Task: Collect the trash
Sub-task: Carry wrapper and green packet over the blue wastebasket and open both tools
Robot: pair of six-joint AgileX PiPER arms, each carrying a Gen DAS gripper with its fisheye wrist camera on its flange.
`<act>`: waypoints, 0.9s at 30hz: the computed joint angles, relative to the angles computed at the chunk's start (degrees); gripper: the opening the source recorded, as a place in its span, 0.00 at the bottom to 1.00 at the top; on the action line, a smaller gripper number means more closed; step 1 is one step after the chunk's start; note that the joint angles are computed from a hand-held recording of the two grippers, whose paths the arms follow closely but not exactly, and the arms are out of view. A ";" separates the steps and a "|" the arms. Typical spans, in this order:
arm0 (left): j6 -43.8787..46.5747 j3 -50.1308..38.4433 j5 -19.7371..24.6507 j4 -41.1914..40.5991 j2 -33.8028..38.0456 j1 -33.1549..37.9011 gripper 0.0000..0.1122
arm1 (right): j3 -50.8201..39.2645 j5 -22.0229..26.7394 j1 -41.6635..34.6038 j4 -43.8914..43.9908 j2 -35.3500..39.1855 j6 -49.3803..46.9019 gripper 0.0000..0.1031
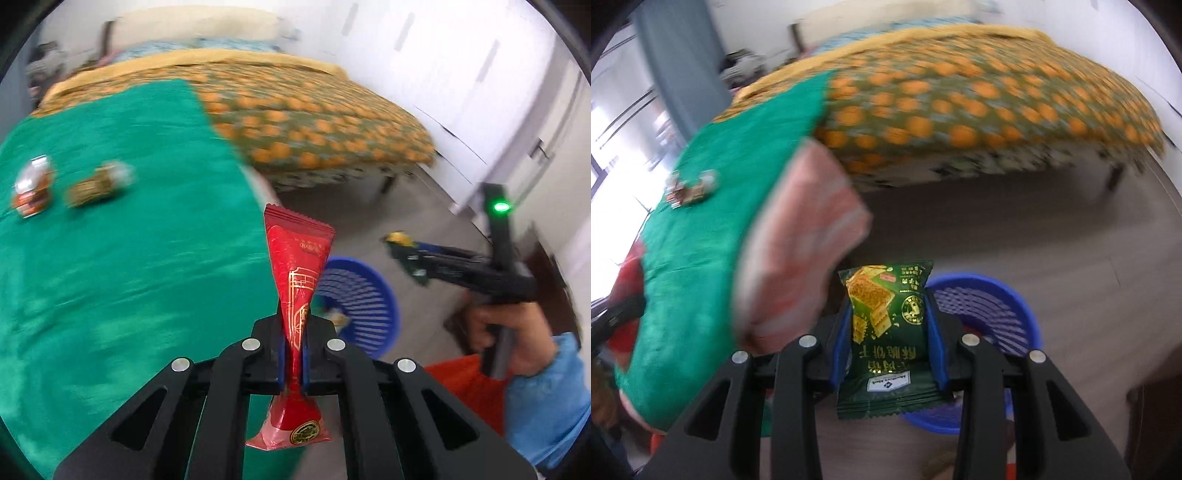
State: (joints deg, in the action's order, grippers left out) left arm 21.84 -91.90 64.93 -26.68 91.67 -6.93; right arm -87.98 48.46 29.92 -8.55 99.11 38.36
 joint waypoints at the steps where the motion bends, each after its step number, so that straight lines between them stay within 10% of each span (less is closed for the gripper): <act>1: -1.22 -0.11 -0.69 0.50 0.68 -2.28 0.04 | 2.49 -1.51 -1.10 0.35 -0.78 0.31 0.34; 13: -14.75 -9.76 -9.32 7.36 23.00 -22.38 0.06 | 17.00 -11.91 -12.71 10.38 -4.95 -3.92 0.36; 17: -15.24 -13.37 -10.36 7.40 27.98 -23.19 0.46 | 18.64 -13.22 -14.50 11.74 -5.59 -3.46 0.69; 20: -15.94 -10.50 -13.02 7.18 25.24 -22.96 0.62 | 19.65 -13.72 -15.20 11.37 -7.19 -2.52 0.69; 27: -14.53 -4.76 -14.45 7.85 14.08 -21.25 0.75 | 18.84 -12.56 -11.82 0.81 -9.35 7.41 0.78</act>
